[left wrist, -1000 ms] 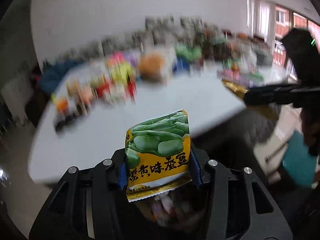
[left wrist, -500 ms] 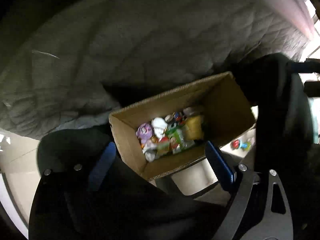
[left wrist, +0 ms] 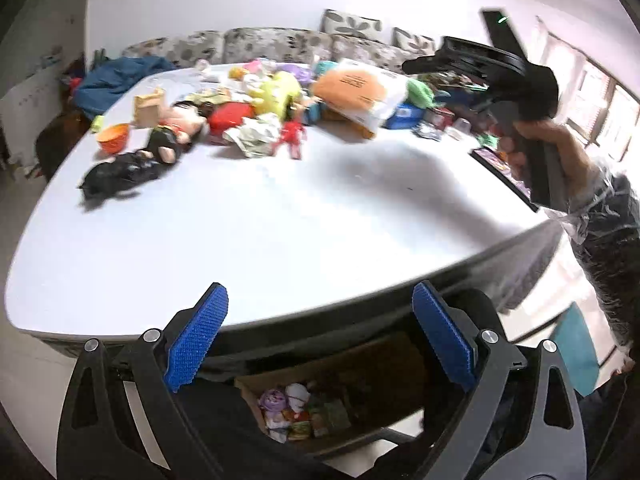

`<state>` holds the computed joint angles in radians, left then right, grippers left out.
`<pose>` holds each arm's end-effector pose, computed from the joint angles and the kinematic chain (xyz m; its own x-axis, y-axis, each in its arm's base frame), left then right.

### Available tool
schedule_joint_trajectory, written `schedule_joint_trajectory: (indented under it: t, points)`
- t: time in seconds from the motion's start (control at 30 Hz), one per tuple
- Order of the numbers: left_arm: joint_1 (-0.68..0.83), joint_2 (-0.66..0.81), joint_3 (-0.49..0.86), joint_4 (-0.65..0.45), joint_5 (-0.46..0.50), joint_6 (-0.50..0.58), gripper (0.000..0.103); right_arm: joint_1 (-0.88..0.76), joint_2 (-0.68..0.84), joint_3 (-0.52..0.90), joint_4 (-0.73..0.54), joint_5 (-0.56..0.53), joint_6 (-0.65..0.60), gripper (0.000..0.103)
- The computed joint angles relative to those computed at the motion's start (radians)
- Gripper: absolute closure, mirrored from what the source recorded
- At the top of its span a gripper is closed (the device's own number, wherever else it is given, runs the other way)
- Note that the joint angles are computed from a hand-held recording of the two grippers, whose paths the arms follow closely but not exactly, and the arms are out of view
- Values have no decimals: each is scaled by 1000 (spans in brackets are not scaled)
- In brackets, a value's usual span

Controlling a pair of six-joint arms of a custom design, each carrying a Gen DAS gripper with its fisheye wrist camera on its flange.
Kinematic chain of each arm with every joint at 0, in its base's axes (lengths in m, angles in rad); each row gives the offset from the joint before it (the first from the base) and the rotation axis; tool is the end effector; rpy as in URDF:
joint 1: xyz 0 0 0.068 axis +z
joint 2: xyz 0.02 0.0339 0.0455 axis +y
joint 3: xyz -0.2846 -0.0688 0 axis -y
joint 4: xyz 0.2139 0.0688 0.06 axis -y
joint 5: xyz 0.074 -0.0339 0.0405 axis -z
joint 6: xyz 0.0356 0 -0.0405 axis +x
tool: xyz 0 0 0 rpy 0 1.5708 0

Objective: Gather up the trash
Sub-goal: 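Grasp the crumpled paper with the left tool while the right tool grasps the white SOFT tissue pack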

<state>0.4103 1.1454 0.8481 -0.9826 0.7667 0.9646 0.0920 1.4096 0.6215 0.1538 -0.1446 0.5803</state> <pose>0.1504 0.0385 0.2720 -0.5866 0.3903 -0.7096 0.6622 0.7355 -0.1430 0.2541 0.0286 0.2203 -0.6067 0.4889 -0.6268 0.1509 0.8450 0.5130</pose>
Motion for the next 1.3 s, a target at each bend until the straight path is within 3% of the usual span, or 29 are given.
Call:
schedule_joint_trajectory:
  t: [0.03, 0.1, 0.13, 0.17, 0.23, 0.3, 0.37, 0.47, 0.57, 0.6, 0.67, 0.77, 0.8, 0.83, 0.87, 0.93, 1.0, 1.1, 1.2, 1.3]
  points:
    - [11, -2, -6, 14, 1, -4, 12, -52, 57, -25, 108, -87, 81, 8]
    - [23, 19, 0, 21, 3, -4, 12, -77, 158, -12, 229, -137, 170, 9]
    - [5, 25, -2, 34, -7, -23, 12, -90, 221, 6, 283, -191, 200, 28]
    - [-28, 22, -9, 73, -31, -69, 12, -87, 279, 31, 317, -234, 230, 70]
    - [-50, 28, -5, 108, -43, -97, 12, -55, 270, -34, 435, -179, 282, 72]
    - [-74, 16, -16, 168, -48, -150, 12, 6, 151, -105, 438, -68, 206, 73]
    - [-143, 15, -4, 270, -86, -284, 12, 81, -37, -185, 400, 47, 120, 73]
    - [-330, 89, 41, 431, -278, -499, 12, 181, -323, -237, 205, 164, 53, 72]
    - [-497, 259, 164, 476, -449, -660, 12, 240, -575, -269, -14, 242, 40, 71]
    - [-523, 304, 203, 470, -470, -698, 12, 230, -623, -273, -61, 248, 39, 71]
    - [-563, 426, 317, 441, -459, -778, 12, 325, -750, -287, -189, 365, 59, 70]
    - [-591, 522, 404, 422, -473, -869, 12, 352, -831, -316, -256, 408, 50, 70]
    - [-598, 549, 416, 435, -496, -908, 17, 357, -856, -331, -271, 405, 53, 69]
    - [-602, 551, 401, 477, -521, -930, 34, 352, -871, -348, -274, 392, 54, 69]
    - [-607, 550, 389, 509, -545, -926, 54, 348, -877, -359, -274, 381, 56, 69]
    - [-593, 547, 395, 498, -522, -923, 61, 300, -854, -412, -206, 315, 61, 69]
    - [-570, 498, 365, 486, -482, -909, 62, 330, -832, -435, -172, 323, 85, 69]
    - [-536, 282, 267, 484, -440, -842, 62, 454, -823, -433, -173, 402, 139, 69]
    - [-436, 40, 242, 363, -294, -727, 62, 647, -827, -389, -234, 548, 193, 69]
    - [-260, -115, 272, 148, -93, -534, 62, 903, -802, -335, -312, 706, 277, 69]
